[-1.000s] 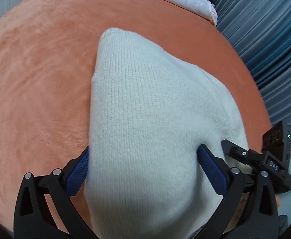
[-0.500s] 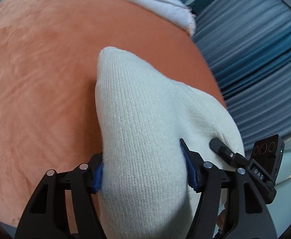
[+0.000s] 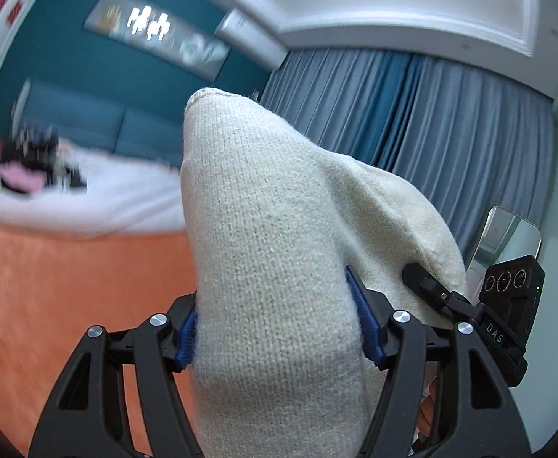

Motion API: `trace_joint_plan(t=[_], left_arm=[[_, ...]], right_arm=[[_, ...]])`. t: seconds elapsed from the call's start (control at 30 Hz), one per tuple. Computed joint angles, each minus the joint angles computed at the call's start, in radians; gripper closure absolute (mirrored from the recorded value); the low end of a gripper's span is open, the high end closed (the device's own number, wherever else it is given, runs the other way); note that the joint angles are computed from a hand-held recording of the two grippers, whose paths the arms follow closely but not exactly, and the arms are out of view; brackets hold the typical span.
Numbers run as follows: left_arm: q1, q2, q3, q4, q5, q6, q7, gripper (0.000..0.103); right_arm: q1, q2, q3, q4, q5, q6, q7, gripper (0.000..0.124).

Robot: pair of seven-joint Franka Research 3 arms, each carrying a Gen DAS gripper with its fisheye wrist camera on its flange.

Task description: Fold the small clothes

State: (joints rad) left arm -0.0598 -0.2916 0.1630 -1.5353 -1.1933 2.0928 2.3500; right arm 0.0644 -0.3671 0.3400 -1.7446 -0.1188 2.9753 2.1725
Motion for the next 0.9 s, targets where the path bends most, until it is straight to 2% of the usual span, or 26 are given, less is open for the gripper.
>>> trace_joint_plan(t=[0.17, 0.23, 0.3, 0.37, 0.53, 0.63, 0.77, 0.87, 0.9], left_arm=[[0.029, 0.024, 0.061, 0.106, -0.053, 0.024, 0.075, 0.037], [0.054, 0.047, 0.077, 0.131, -0.062, 0.028, 0.098, 0.037], [0.085, 0.057, 0.09, 0.124, -0.055, 0.016, 0.1, 0.036], [0.125, 0.083, 0.088, 0.112, -0.028, 0.009, 0.073, 0.036], [0.229, 0.176, 0.061, 0.038, 0.09, -0.044, -0.056, 0.037], [0.284, 0.235, 0.041, -0.001, 0.165, -0.075, -0.115, 0.04], [0.328, 0.268, -0.015, -0.072, 0.236, -0.042, -0.132, 0.043], [0.36, 0.27, -0.051, -0.133, 0.243, -0.006, -0.12, 0.043], [0.363, 0.27, -0.064, -0.163, 0.252, 0.031, -0.104, 0.042]], right_arm=[[0.035, 0.171, 0.045, 0.233, -0.058, 0.069, -0.031, 0.089], [0.097, 0.226, 0.021, 0.285, -0.044, 0.077, -0.057, 0.089], [0.172, 0.286, -0.015, 0.336, 0.041, 0.059, -0.128, 0.089], [0.214, 0.349, -0.028, 0.376, 0.061, 0.027, -0.138, 0.089], [0.293, 0.477, -0.062, 0.381, 0.164, -0.076, -0.162, 0.089], [0.341, 0.551, -0.1, 0.378, 0.175, -0.153, -0.112, 0.089], [0.378, 0.608, -0.137, 0.367, 0.234, -0.22, -0.127, 0.089], [0.394, 0.643, -0.159, 0.355, 0.291, -0.225, -0.161, 0.089], [0.386, 0.658, -0.153, 0.345, 0.341, -0.222, -0.194, 0.089]])
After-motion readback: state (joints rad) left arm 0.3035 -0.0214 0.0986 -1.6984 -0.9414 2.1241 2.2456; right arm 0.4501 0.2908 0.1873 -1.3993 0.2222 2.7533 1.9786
